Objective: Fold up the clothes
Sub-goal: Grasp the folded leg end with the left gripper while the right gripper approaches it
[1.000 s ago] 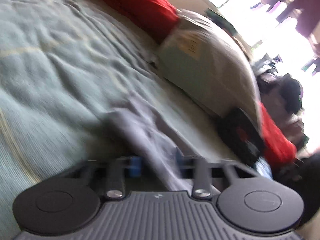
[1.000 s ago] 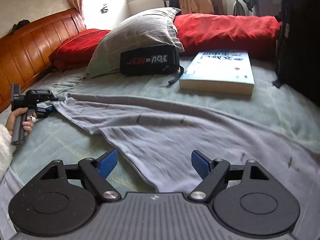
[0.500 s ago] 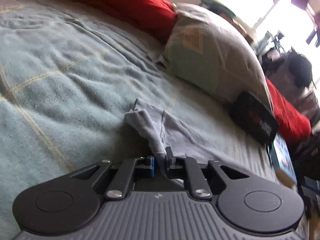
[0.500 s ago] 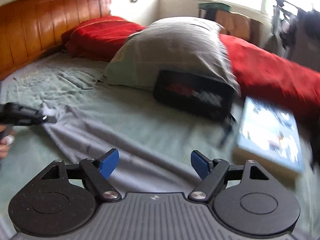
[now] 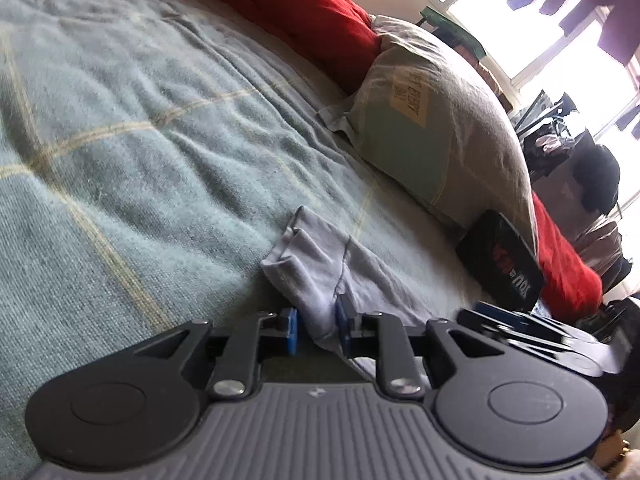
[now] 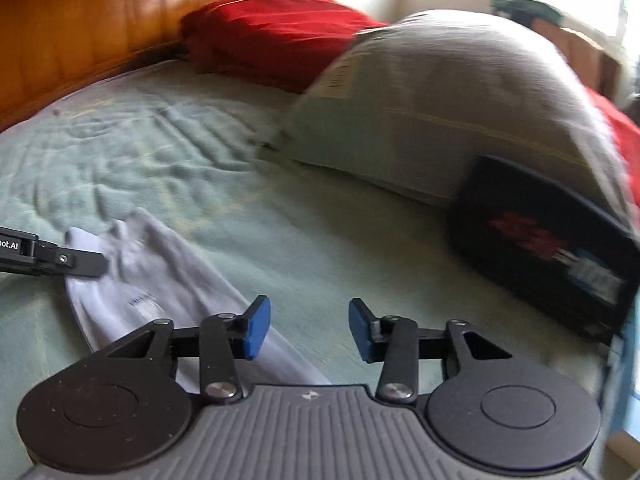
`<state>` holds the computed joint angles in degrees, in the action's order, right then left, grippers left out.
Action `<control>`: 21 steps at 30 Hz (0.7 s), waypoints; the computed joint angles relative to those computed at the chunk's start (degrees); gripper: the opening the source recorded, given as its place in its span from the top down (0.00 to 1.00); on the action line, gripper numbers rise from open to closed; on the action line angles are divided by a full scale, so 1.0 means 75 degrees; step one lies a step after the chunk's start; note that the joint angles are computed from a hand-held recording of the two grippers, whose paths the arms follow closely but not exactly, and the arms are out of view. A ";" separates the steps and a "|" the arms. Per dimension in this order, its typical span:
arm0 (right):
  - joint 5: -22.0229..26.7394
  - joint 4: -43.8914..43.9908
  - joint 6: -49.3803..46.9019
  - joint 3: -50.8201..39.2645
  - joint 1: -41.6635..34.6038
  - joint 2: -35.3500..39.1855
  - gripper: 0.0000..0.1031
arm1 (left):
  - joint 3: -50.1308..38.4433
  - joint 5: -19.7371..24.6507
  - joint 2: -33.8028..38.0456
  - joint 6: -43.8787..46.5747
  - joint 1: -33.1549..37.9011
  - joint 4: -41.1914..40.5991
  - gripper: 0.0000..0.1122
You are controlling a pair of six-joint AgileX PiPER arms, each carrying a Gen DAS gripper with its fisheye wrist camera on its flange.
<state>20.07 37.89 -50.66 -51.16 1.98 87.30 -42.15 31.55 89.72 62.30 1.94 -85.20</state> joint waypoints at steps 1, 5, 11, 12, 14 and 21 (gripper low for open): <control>0.0072 0.0251 -0.0273 -0.0135 0.0055 0.0195 0.58 | 0.0002 -0.0014 0.0010 0.0037 -0.0010 -0.0032 0.81; 0.0167 0.1030 -0.1027 -0.0536 0.0286 0.0791 0.63 | 0.0013 -0.0090 0.0028 0.0173 -0.0058 -0.0138 0.81; 0.0479 0.2362 -0.2080 -0.1097 0.0763 0.1471 0.65 | 0.0000 -0.0021 0.0063 0.0205 -0.0001 -0.0166 0.81; 0.0484 0.2490 -0.2201 -0.1137 0.0887 0.1559 0.65 | -0.0005 0.0009 0.0072 0.0195 0.0023 -0.0169 0.82; 0.0272 0.2578 -0.2358 -0.1095 0.1147 0.1616 0.65 | -0.0025 0.0043 0.0098 0.0194 0.0048 -0.0160 0.82; 0.0774 0.2737 -0.2346 -0.1200 0.0878 0.1539 0.68 | -0.0024 0.0056 0.0069 0.0149 0.0078 -0.0097 0.82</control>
<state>25.88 58.42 -68.25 -60.16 8.56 98.85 -42.33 31.97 90.23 63.42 2.53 -85.93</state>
